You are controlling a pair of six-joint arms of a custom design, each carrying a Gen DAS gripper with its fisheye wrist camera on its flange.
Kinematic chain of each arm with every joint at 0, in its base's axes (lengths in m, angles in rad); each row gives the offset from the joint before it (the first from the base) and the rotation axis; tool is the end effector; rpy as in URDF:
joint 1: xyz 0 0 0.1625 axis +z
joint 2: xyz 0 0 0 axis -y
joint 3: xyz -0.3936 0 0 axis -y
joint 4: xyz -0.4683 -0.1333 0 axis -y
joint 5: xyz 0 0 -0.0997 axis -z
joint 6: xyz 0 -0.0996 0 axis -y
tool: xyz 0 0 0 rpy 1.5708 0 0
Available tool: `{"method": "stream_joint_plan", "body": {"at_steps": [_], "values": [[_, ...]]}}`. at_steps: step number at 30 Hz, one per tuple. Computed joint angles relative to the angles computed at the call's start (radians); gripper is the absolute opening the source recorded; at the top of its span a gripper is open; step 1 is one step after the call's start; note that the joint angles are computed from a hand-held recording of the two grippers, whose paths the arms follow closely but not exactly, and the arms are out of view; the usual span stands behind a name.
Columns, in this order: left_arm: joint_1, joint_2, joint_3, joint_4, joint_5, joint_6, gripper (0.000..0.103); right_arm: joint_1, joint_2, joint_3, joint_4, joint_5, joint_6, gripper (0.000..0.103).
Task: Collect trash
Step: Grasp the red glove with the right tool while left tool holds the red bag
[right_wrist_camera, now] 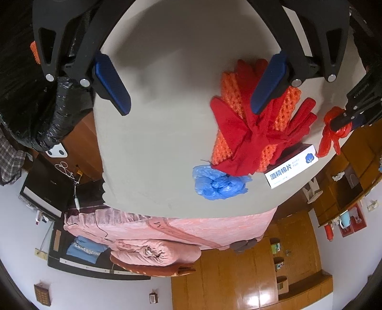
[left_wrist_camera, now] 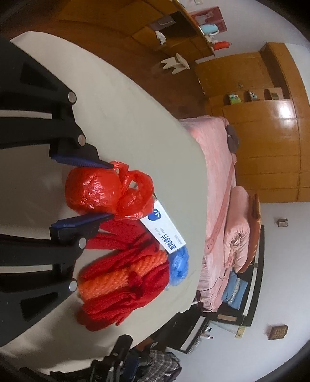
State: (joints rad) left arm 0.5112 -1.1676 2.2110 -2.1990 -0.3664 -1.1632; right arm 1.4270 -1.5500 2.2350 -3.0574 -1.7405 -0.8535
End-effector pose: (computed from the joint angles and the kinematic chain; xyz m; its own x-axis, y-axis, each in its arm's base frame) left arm -0.2966 -0.4258 0.0470 -0.6720 -0.2141 -0.7090 0.4570 0.6335 -0.6244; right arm 0.0421 -0.5221 0.2631 -0.7049 -0.3470 0.6187 -0.6565 0.6494 -0.3838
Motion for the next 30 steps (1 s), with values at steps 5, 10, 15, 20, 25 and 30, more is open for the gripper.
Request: {"method": "stream_joint_plan", "body": {"at_steps": [5, 10, 15, 20, 25, 30], "values": [[0.004, 0.018, -0.009, -0.069, 0.013, 0.054, 0.035, 0.021, 0.036, -0.021, 0.003, 0.014, 0.022, 0.097], [0.017, 0.041, -0.021, -0.121, 0.014, 0.094, 0.035, 0.048, 0.087, -0.051, 0.005, 0.014, 0.024, 0.097], [0.023, 0.040, -0.022, -0.136, 0.015, 0.105, 0.035, 0.067, 0.130, -0.077, 0.020, 0.000, 0.030, 0.085], [0.027, 0.045, -0.021, -0.152, 0.016, 0.120, 0.035, 0.074, 0.166, -0.100, 0.046, -0.021, 0.037, 0.072], [0.041, 0.060, -0.026, -0.184, 0.016, 0.143, 0.035, 0.071, 0.183, -0.119, 0.108, -0.028, 0.037, 0.051], [0.044, 0.068, -0.029, -0.200, 0.013, 0.157, 0.035, 0.073, 0.172, -0.115, 0.125, -0.014, 0.015, 0.031]]}}
